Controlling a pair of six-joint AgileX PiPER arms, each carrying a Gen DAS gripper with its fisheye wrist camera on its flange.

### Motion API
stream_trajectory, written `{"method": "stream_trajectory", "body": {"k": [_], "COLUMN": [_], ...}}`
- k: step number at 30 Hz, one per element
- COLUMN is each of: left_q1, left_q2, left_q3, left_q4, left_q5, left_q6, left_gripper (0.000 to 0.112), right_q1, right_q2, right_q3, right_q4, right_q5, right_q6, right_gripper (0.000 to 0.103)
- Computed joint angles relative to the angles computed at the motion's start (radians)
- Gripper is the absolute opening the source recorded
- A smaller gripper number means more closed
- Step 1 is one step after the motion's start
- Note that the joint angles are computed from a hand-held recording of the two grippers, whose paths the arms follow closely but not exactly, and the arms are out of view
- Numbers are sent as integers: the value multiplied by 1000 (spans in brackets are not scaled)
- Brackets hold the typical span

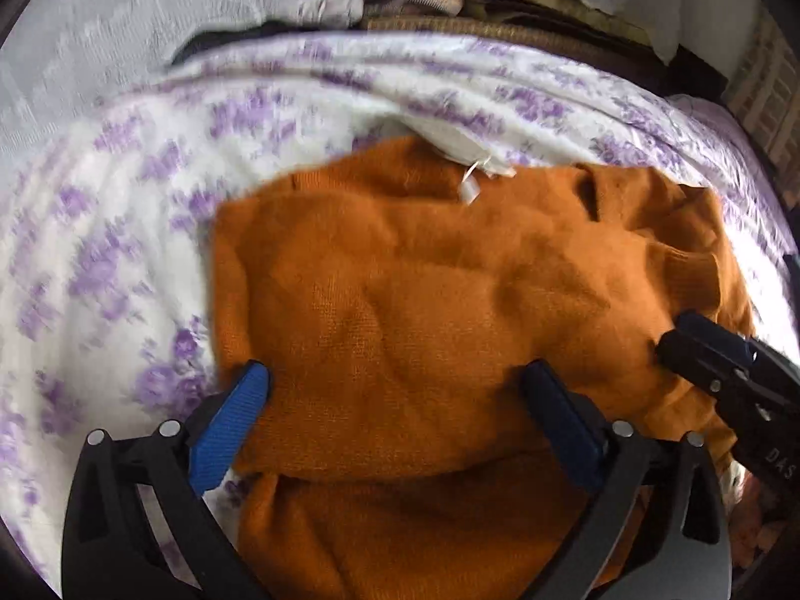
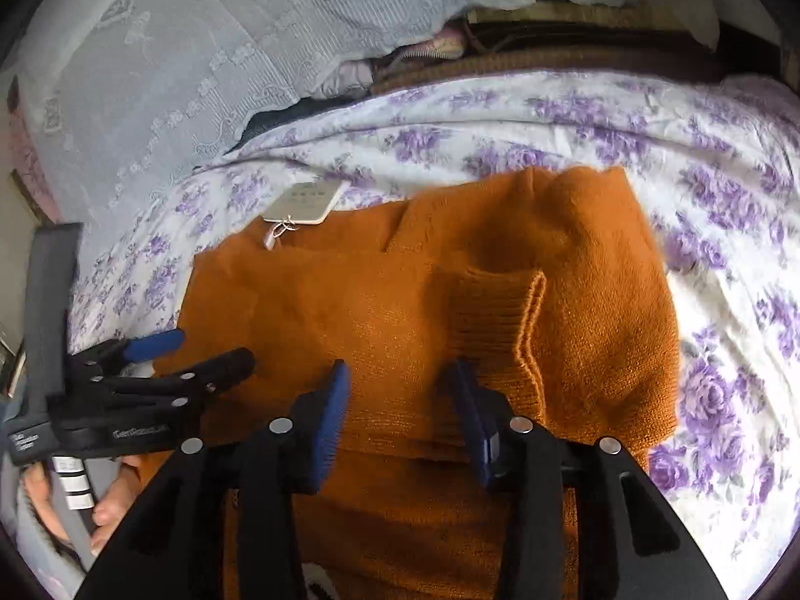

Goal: Fold small clothes

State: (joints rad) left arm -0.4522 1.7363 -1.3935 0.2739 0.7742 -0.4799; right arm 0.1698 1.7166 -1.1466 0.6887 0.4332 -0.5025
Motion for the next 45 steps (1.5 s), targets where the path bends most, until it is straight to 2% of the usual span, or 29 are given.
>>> {"method": "stream_trajectory", "body": {"k": [3, 5, 7, 8, 9, 11, 14, 18, 21, 24, 25, 27, 28, 30, 33, 35, 37, 38, 40, 41, 43, 45], "left_q1": [-8, -9, -11, -21, -50, -84, -72, -59, -86, -141, -150, -161, -170, -185, -233, -298, -307, -305, -282, -267, -215, -229], "left_q2": [-54, -98, -106, -97, -82, -105, -190, -298, -331, -377, -399, -470, -501, -553, -577, -574, -613, -641, -718, -752, -771, -762], "left_q3": [60, 100, 116, 118, 122, 150, 225, 329, 396, 449, 465, 510, 529, 558, 591, 603, 615, 629, 671, 690, 712, 717], "left_q4": [15, -2, -14, 8, 71, 152, 79, 2, -16, 59, 61, 45, 39, 19, 2, 76, 66, 49, 1, -24, -101, -89], "left_q5": [-30, -39, -26, -12, 10, 16, -22, -34, -11, -6, -1, -3, -2, 3, 32, 68, 87, 89, 87, 87, 77, 81], "left_q6": [-35, -22, 2, -7, -45, -120, -94, -68, -54, -125, -138, -149, -154, -153, -154, -235, -249, -245, -213, -192, -106, -123], "left_gripper": [99, 99, 99, 99, 99, 99, 99, 99, 99, 99, 99, 99, 99, 99, 99, 99, 99, 99, 99, 99, 99, 99], "right_q1": [7, 13, 22, 23, 18, 14, 8, -17, -4, 30, 25, -7, -30, -76, -129, -187, -242, -290, -408, -432, -393, -353], "right_q2": [-58, -107, -141, -135, -113, -99, -184, -265, -285, -297, -312, -396, -453, -528, -553, -588, -661, -709, -763, -745, -669, -702], "right_q3": [50, 107, 149, 155, 139, 140, 205, 292, 336, 361, 373, 442, 483, 546, 632, 659, 706, 732, 772, 769, 746, 749], "right_q4": [-13, 24, -7, -40, -47, -13, 28, 120, 52, -12, 18, 168, 254, 327, 306, 371, 432, 460, 509, 488, 407, 384], "right_q5": [-40, -57, -71, -56, -29, -29, -75, -56, -51, -85, -90, -111, -101, -64, 7, 64, 71, 97, 215, 248, 243, 197], "right_q6": [31, -20, -8, 9, 6, -31, -47, -144, -98, -56, -75, -198, -287, -376, -401, -478, -524, -556, -644, -648, -592, -549], "right_gripper": [43, 43, 49, 55, 56, 56, 56, 56, 58, 60, 59, 59, 59, 61, 64, 64, 64, 64, 65, 69, 69, 69]}}
